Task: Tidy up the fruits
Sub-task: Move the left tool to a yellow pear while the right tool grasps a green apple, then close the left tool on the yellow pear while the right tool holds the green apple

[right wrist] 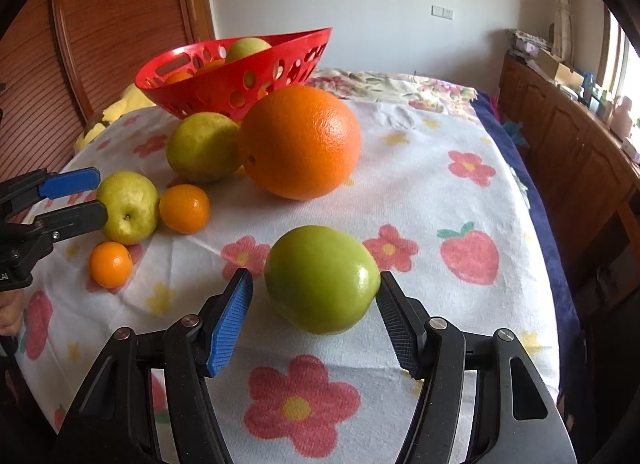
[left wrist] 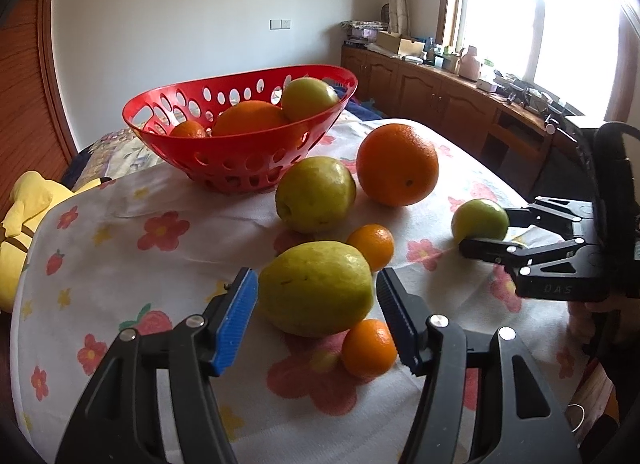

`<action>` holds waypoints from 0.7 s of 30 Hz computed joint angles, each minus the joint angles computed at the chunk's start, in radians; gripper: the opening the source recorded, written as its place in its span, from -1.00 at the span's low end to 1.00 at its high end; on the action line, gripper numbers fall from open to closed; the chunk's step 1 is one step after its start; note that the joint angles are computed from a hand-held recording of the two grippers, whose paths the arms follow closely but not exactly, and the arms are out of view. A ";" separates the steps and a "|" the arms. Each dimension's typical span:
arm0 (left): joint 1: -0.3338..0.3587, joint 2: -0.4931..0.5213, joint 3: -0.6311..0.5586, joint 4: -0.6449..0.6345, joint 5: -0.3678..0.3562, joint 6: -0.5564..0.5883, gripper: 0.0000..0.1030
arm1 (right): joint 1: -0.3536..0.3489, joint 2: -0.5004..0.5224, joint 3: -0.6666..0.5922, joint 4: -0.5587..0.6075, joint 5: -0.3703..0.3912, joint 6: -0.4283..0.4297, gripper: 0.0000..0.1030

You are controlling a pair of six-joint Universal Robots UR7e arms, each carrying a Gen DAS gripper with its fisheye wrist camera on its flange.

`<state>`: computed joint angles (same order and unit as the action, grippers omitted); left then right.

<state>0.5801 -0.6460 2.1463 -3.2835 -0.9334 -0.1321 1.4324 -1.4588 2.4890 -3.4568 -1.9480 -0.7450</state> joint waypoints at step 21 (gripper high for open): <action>0.031 0.027 -0.031 0.017 -0.015 0.016 0.34 | -0.005 -0.064 0.114 -0.060 0.051 0.004 0.10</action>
